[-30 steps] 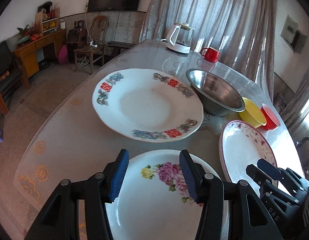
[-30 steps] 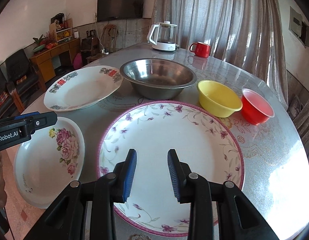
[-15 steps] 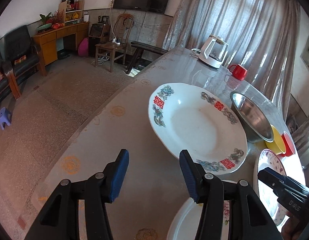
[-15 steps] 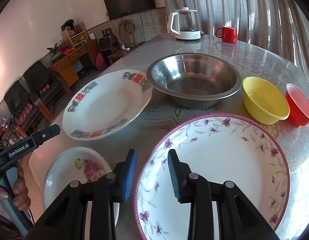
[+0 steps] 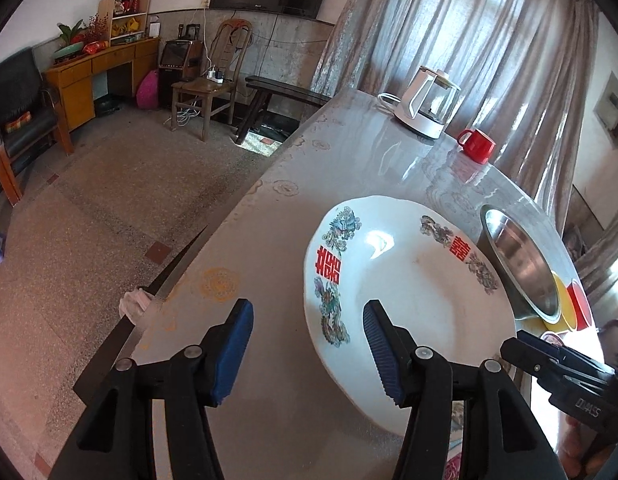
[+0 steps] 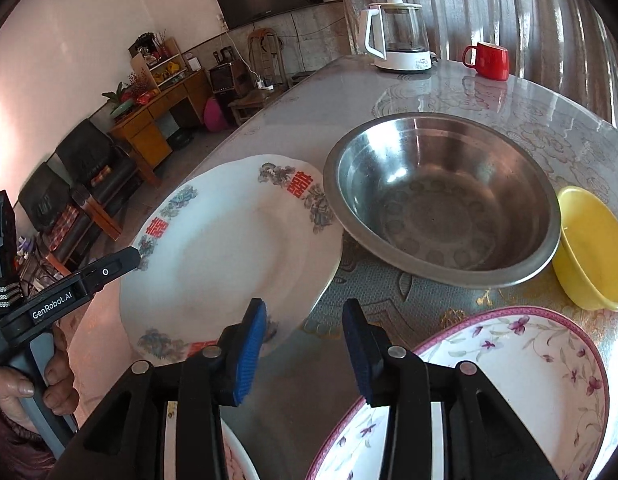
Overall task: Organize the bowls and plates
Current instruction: 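Reach the left gripper to the double-happiness plate and grasp its rim, then lift the double-happiness plate with the left gripper over the purple-rimmed plate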
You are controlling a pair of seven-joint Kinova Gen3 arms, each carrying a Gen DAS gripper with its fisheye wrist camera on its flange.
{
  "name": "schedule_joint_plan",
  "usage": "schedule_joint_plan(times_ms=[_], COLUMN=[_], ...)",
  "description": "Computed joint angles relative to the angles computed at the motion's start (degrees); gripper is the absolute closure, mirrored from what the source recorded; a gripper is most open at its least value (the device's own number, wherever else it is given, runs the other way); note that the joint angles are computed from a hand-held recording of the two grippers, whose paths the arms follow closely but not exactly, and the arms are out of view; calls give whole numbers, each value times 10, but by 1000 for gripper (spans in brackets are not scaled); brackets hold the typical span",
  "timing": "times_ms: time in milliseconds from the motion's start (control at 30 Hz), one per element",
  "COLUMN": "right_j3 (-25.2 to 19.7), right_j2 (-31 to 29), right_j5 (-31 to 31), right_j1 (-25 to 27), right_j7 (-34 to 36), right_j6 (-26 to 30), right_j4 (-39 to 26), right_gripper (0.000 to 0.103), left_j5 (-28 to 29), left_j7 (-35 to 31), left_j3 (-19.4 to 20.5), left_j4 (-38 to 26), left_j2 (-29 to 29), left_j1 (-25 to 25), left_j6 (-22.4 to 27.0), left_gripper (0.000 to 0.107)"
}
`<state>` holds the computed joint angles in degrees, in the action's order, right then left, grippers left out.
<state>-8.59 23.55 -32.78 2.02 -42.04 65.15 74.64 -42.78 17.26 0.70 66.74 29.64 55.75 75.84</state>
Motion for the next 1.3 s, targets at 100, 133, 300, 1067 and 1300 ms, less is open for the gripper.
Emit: schedule_joint_plan(times_ms=[100,133,300,1067,1300], right_j3=[1,1,-3,-10,-11], right_j2=[12,17,39,36,19], right_j5=[7,9,25,54,52], right_j1=[-7,-10,-26,-49,-42], right_j7=[-13,-18,-38,-48,-25], right_j6=[12,17,32,7,-8], right_j4=[-18,-25,-54,-46,-21], right_gripper=[63,63,62,51,52], left_j5=[7,8,24,41,9], left_j7=[-7,-13,-60,-79,-59], left_j3=[3,4,5,-9,0], left_j4=[13,14,5,40,63], left_j2=[-6,-7,-1,-14,-24], left_j1=[-15,-20,-44,-54,-27], left_j6=[-27,-34,-58,-132,-139], left_gripper=[50,50,57,67,67])
